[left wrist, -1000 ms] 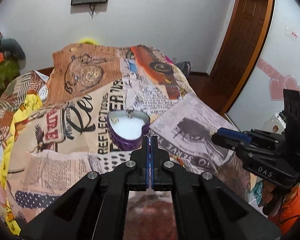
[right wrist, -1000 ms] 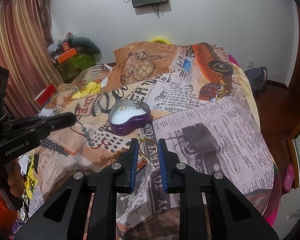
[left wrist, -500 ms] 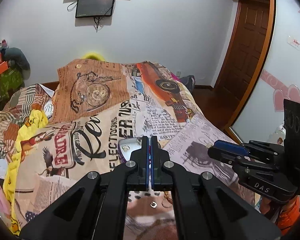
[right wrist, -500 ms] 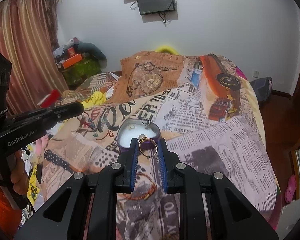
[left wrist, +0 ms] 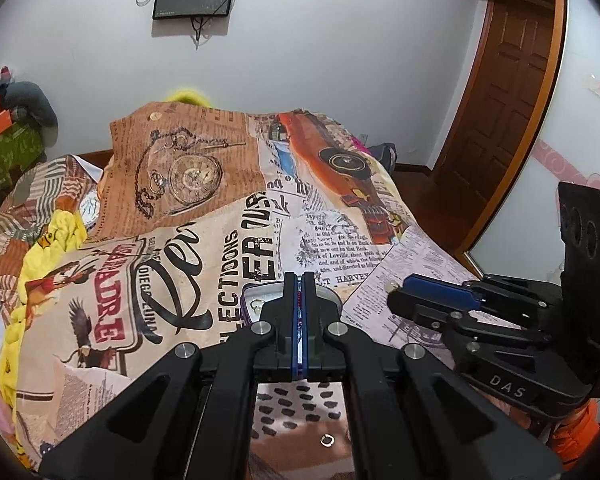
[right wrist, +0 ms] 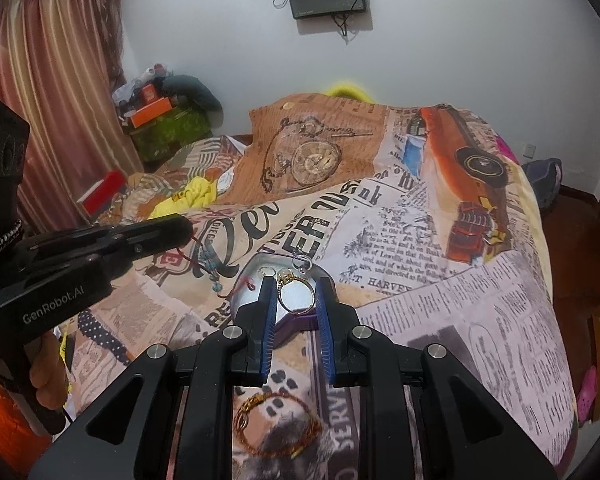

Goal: Organize jewelry
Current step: 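Open the right gripper to release the gold ring into the tin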

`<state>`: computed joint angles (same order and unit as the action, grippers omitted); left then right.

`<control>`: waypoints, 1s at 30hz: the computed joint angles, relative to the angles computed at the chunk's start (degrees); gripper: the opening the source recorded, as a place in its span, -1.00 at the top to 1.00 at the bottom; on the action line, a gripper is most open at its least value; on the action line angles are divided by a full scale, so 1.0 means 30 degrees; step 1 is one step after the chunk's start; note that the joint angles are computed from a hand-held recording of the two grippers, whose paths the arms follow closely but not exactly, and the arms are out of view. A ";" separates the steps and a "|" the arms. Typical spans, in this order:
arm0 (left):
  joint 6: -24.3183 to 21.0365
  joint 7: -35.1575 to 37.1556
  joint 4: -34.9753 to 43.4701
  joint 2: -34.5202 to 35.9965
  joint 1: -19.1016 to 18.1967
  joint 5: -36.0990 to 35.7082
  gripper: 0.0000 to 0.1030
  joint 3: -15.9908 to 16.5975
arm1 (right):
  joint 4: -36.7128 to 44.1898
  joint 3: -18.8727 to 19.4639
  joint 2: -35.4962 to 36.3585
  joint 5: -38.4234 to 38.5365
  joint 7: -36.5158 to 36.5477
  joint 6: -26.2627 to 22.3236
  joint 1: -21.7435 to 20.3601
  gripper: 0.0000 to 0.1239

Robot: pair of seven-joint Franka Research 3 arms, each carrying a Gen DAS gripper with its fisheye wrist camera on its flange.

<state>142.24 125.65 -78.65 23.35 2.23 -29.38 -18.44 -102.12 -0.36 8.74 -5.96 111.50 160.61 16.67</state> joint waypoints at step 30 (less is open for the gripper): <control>-0.2642 -0.2262 0.4079 0.4026 -0.0529 0.3078 1.00 -0.0107 | 0.5180 0.0272 0.4368 0.4219 -0.6037 -0.4490 -0.0474 0.72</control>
<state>134.32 118.87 -66.41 35.43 0.64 -20.15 -18.76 -86.58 0.46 21.85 6.70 93.39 147.14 15.25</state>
